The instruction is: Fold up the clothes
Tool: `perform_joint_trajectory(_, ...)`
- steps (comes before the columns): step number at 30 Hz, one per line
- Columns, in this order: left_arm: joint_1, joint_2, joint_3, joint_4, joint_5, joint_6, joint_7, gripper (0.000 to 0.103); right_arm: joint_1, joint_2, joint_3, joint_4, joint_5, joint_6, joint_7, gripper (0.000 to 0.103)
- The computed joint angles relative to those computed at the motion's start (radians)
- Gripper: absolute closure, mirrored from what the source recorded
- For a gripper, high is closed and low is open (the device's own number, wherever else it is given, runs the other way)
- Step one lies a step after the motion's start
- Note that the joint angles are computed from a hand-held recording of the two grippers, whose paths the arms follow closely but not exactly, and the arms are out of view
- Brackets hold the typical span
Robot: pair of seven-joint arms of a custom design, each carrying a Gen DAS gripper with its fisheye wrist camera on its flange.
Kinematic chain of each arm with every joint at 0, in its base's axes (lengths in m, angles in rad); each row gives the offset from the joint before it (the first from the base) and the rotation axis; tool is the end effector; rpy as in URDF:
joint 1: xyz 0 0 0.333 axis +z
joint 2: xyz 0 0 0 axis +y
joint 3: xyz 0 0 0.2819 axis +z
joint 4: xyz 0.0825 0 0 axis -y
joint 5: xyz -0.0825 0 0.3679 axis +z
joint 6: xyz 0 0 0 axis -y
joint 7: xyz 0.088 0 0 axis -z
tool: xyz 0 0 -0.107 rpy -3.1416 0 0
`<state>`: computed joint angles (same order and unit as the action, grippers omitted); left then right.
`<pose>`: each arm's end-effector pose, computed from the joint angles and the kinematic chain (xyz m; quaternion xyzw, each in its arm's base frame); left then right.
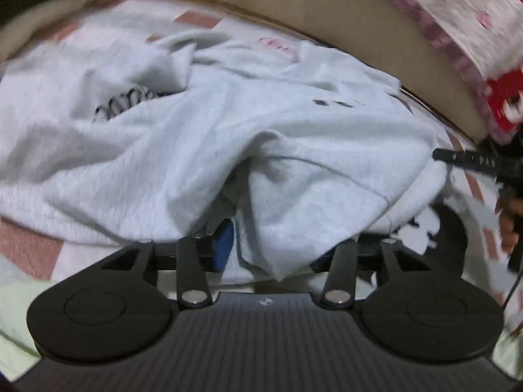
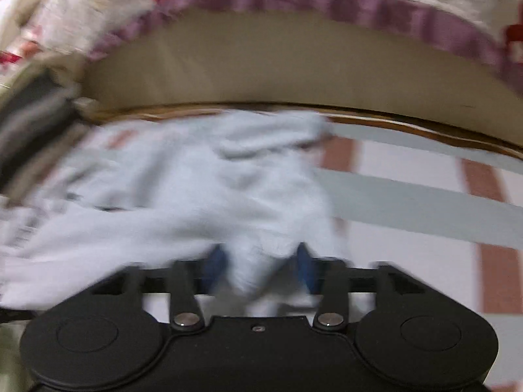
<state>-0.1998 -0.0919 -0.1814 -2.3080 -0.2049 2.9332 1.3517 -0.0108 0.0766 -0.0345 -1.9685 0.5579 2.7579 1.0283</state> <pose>0.5017 -0.1886 0.4414 -0.6674 0.6561 -0.3307 0.1212 0.6009 -0.0488 0.4842 -0.6707 0.6352 -0.2089 0.3211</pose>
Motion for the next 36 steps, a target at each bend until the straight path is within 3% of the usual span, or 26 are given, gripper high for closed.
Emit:
perform_joint_trajectory(2,0.014,0.007,-0.018,-0.001,0.096,0.011,-0.034,0.045,-0.004,-0.038,-0.004,-0.066,0.031,0.089,-0.017,0.034)
perform_joint_trajectory(3,0.013,0.015,-0.019,0.004,0.113,0.015,-0.032,0.04,-0.01,-0.063,-0.009,-0.086,0.078,0.079,-0.039,0.034)
perform_joint_trajectory(5,0.026,0.024,-0.028,0.004,0.198,0.033,-0.077,0.039,-0.017,-0.117,-0.035,-0.102,0.254,-0.042,-0.163,0.034)
perform_joint_trajectory(7,0.04,0.031,-0.037,0.024,0.307,0.004,-0.126,0.057,-0.02,-0.173,-0.082,-0.117,0.383,-0.241,-0.286,0.034)
perform_joint_trajectory(8,0.042,0.037,-0.039,0.055,0.357,-0.056,-0.133,0.099,-0.02,-0.194,-0.101,-0.125,0.416,-0.333,-0.33,0.034)
perform_joint_trajectory(9,0.052,0.041,-0.052,0.085,0.37,-0.115,-0.106,0.097,-0.017,-0.21,-0.111,-0.138,0.427,-0.397,-0.366,0.034)
perform_joint_trajectory(11,0.015,0.024,-0.016,0.114,0.187,-0.176,0.003,0.097,-0.005,-0.234,-0.115,-0.163,0.425,-0.481,-0.428,0.034)
perform_joint_trajectory(13,-0.007,-0.026,0.006,0.096,0.001,-0.157,0.097,0.097,0.012,-0.252,-0.102,-0.19,0.388,-0.514,-0.466,0.034)
perform_joint_trajectory(14,-0.023,-0.052,0.02,0.086,-0.086,-0.143,0.14,0.097,0.022,-0.262,-0.088,-0.207,0.351,-0.501,-0.472,0.033)
perform_joint_trajectory(16,-0.069,-0.108,0.061,0.065,-0.281,-0.12,0.239,0.097,0.053,-0.29,-0.037,-0.256,0.235,-0.382,-0.473,0.033)
perform_joint_trajectory(18,-0.138,-0.174,0.118,0.042,-0.509,-0.104,0.362,0.097,0.096,-0.305,-0.024,-0.282,0.203,-0.305,-0.501,0.033)
perform_joint_trajectory(22,-0.24,-0.286,0.173,-0.007,-0.834,-0.043,0.502,0.097,0.198,-0.37,-0.066,-0.323,0.341,-0.235,-0.678,0.033)
perform_joint_trajectory(26,-0.287,-0.366,0.166,-0.063,-0.979,0.054,0.537,0.097,0.215,-0.333,-0.16,-0.232,0.533,-0.535,-0.716,0.029)
perform_joint_trajectory(28,-0.308,-0.398,0.174,-0.087,-1.011,0.066,0.534,0.098,0.187,-0.285,-0.187,-0.182,0.599,-0.705,-0.63,0.028)
perform_joint_trajectory(32,-0.228,-0.508,0.105,-0.164,-0.845,0.003,0.33,0.098,0.127,-0.231,-0.204,-0.111,0.633,-0.986,-0.559,0.028)
perform_joint_trajectory(34,-0.175,-0.606,0.059,-0.22,-0.726,-0.063,0.224,0.098,0.1,-0.236,-0.188,-0.083,0.59,-1.051,-0.573,0.028)
perform_joint_trajectory(36,-0.153,-0.706,0.048,-0.277,-0.647,-0.148,0.155,0.098,0.071,-0.237,-0.178,-0.044,0.541,-1.138,-0.59,0.028)
